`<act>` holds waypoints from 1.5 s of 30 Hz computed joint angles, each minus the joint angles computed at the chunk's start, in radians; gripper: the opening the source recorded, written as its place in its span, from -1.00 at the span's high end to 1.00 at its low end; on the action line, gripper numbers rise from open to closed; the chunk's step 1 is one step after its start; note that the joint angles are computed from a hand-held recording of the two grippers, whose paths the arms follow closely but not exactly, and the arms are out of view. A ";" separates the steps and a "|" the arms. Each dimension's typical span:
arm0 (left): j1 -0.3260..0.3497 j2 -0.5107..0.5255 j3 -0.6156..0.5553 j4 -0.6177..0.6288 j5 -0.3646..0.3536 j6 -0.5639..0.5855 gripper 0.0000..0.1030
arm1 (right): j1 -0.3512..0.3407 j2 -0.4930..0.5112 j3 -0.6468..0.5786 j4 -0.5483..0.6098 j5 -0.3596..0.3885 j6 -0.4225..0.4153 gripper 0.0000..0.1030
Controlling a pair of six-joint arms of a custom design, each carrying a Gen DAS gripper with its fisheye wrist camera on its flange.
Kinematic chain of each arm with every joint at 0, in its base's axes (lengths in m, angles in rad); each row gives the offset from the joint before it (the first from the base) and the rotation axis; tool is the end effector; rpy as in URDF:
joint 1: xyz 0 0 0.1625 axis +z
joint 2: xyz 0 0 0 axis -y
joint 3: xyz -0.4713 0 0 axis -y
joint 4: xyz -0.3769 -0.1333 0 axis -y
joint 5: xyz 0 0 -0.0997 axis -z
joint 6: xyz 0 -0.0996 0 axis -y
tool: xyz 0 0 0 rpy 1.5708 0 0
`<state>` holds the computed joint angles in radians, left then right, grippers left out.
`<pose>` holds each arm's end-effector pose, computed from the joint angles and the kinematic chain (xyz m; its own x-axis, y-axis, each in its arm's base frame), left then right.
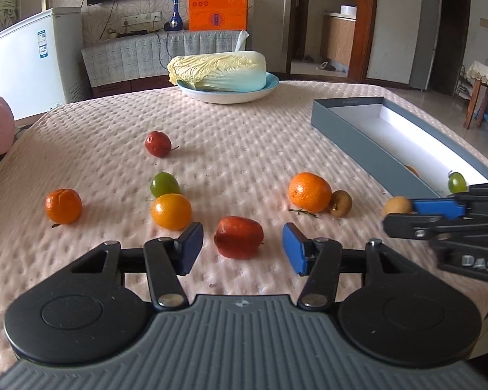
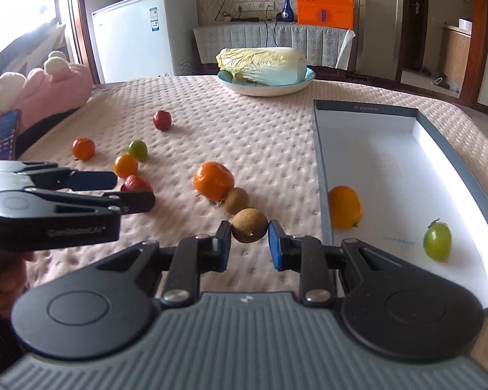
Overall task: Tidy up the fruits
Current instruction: 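Grasp the red fruit with the left tool while the right tool grasps a brown kiwi, then carry the red fruit over the box while the right tool carries the kiwi into it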
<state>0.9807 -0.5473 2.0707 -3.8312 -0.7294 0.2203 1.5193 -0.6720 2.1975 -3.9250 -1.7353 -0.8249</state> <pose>-0.1273 -0.5631 0.0491 -0.7224 0.0900 -0.6856 0.5840 0.6103 -0.5352 0.0898 -0.5310 0.0865 -0.6899 -0.3795 0.6165 -0.6954 0.5839 -0.4189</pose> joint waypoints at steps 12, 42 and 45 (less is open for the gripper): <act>0.017 0.031 -0.044 0.044 0.019 0.005 0.23 | -0.011 -0.030 0.013 0.029 0.045 0.016 0.46; -0.089 -0.005 0.007 -0.059 0.045 -0.025 0.24 | -0.015 -0.082 0.074 -0.009 0.110 0.014 0.46; -0.097 0.006 -0.004 -0.054 0.036 -0.024 0.24 | -0.020 -0.088 0.077 -0.011 0.115 0.016 0.46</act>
<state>0.8839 -0.5409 2.0669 -3.8848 -0.6938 0.1967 1.4993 -0.7604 2.2745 -3.9364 -1.6202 -0.8088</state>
